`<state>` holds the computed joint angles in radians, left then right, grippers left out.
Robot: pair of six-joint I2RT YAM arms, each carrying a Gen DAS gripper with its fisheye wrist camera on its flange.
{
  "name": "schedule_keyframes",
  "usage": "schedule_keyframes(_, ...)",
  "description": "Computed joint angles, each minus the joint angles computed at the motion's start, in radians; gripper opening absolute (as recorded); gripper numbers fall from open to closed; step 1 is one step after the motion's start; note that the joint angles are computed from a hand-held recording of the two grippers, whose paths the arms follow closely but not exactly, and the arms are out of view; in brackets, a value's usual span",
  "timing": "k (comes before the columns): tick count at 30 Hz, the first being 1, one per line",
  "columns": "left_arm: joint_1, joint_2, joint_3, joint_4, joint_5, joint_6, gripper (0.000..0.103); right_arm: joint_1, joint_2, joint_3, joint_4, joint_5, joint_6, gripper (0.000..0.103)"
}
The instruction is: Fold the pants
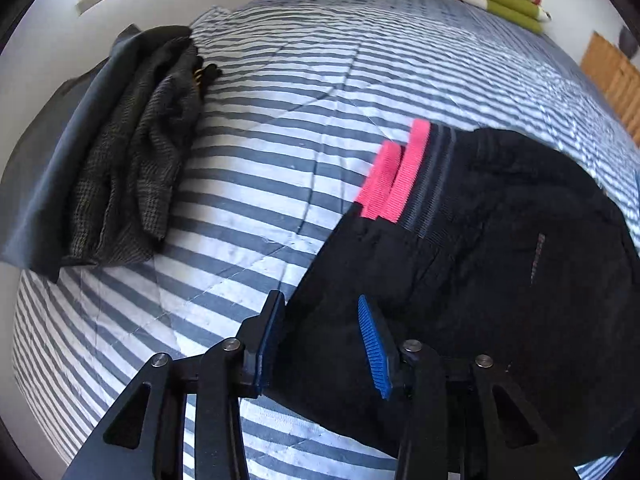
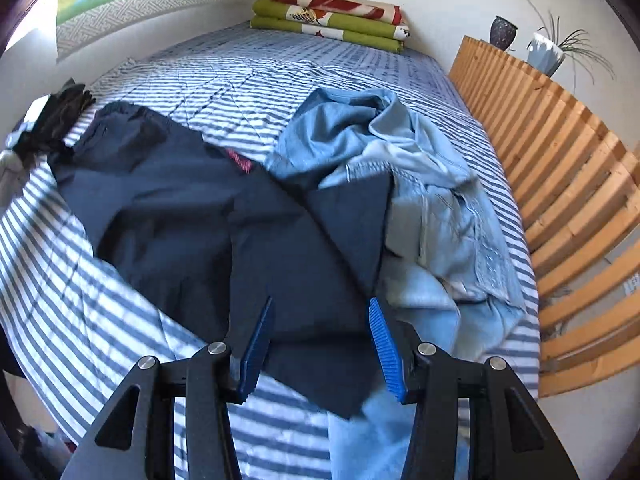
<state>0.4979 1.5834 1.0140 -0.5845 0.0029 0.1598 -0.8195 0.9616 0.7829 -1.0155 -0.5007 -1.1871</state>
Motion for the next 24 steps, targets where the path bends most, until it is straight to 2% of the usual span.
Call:
schedule_keyframes(3, 0.007, -0.083, -0.032, 0.003, -0.01, 0.018, 0.038, -0.009, -0.103, -0.095, 0.048, 0.031, -0.13, 0.045)
schedule_keyframes(7, -0.002, -0.161, -0.038, -0.063, 0.015, 0.046, 0.038, 0.06, -0.266, -0.264, 0.221, 0.092, -0.209, 0.045)
schedule_keyframes(9, -0.014, -0.172, -0.035, -0.092, 0.022, 0.053, 0.038, 0.131, -0.339, -0.359, 0.341, 0.148, -0.219, 0.045)
schedule_keyframes(11, -0.031, -0.178, -0.029, -0.119, 0.03, 0.04, 0.038, 0.225, -0.369, -0.43, 0.481, 0.235, -0.173, 0.045)
schedule_keyframes(13, -0.056, -0.205, -0.039, -0.135, 0.019, 0.027, 0.038, 0.257, -0.319, -0.419, 0.562, 0.255, -0.113, 0.043)
schedule_keyframes(15, -0.083, -0.204, -0.038, -0.137, 0.01, 0.014, 0.038, 0.243, -0.175, -0.3, 0.533, 0.242, 0.022, 0.043)
schedule_keyframes(18, -0.115, -0.208, -0.036, -0.149, 0.004, -0.006, 0.038, 0.145, 0.124, -0.017, 0.374, 0.155, 0.224, 0.044)
schedule_keyframes(20, -0.135, -0.206, -0.036, -0.148, -0.002, -0.012, 0.038, 0.081, 0.22, 0.096, 0.298, 0.105, 0.248, 0.045)
schedule_keyframes(22, -0.139, -0.201, -0.042, -0.139, 0.004, -0.013, 0.038, 0.04, 0.252, 0.135, 0.274, 0.101, 0.256, 0.045)
schedule_keyframes(24, -0.138, -0.203, -0.05, -0.141, 0.015, -0.019, 0.038, -0.002, 0.273, 0.15, 0.22, 0.057, 0.187, 0.045)
